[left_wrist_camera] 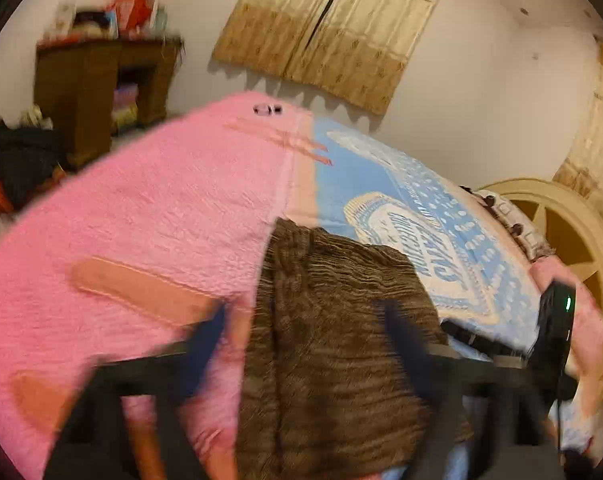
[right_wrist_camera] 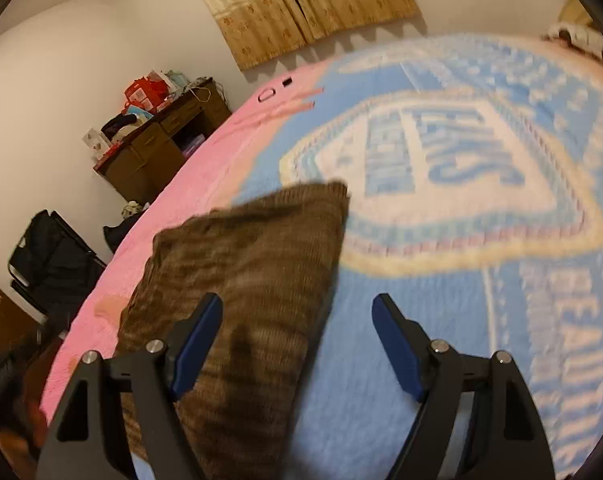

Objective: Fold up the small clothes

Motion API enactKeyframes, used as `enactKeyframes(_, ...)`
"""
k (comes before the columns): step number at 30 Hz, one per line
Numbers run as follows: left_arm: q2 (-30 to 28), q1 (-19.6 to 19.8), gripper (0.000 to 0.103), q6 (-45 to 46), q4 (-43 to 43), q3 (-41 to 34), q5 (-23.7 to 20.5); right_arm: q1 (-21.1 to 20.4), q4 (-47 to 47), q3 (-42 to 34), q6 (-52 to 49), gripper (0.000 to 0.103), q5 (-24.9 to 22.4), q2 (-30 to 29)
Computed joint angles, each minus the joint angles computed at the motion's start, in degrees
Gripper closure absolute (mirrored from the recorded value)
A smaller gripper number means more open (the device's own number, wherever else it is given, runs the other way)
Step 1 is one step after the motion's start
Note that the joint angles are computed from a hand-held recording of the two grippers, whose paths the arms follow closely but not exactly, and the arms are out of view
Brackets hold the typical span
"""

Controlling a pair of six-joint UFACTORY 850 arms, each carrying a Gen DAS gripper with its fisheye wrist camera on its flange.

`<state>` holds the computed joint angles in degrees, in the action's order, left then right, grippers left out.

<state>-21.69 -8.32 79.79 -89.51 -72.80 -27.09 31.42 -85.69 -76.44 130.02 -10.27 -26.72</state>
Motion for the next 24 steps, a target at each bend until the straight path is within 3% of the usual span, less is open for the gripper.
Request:
enactKeyframes(2, -3.4, -0.1, 0.016, -6.9, 6.3, -3.5, -4.2, 0.2, 3.3, -1.0, -2.8, 0.022, 0.9, -1.1)
enactKeyframes(5, -6.1, -2.4, 0.016, -15.5, 18.4, -6.8, -1.6, 1.6, 12.8, -2.9, -13.9, 0.022, -1.8, -2.9)
enactKeyframes(7, -8.6, -2.8, 0.016, -20.4, 24.1, -8.5, -2.5, 2.0, 17.3, -3.8, -19.5, 0.021, -3.4, -3.3)
enactKeyframes(11, -7.4, -1.8, 0.016, -13.5, 16.0, -5.5, -3.4, 1.7, 15.8, -3.4, -17.6, 0.02, -2.5, -3.2)
enactKeyframes(18, -8.5, -3.3, 0.018, -19.4, 23.9, -7.7, -2.6, 2.0, 21.1, -5.2, -24.1, 0.016, -3.9, -4.5)
enactKeyframes(19, -8.9, -3.4, 0.021, -20.2, 24.6, -8.3, -2.8, 2.2, 22.3, -5.5, -25.6, 0.016, -4.4, -4.7)
enactKeyframes(22, -9.1, -3.2, 0.048, -21.1, 23.1, -8.1, -2.1, 2.6, 28.7, -7.5, -33.4, 0.014, -6.9, -5.9)
enactKeyframes(23, -9.7, -2.5, 0.067, -20.0, 20.8, -8.5, -3.8, 2.9, 30.9, -8.5, -36.2, 0.014, -8.3, -6.4)
enactKeyframes(24, -10.8, -1.2, 0.072, -19.7, 17.3, -8.9, -7.9, 3.1, 32.3, -9.4, -38.2, 0.014, -9.6, -6.9)
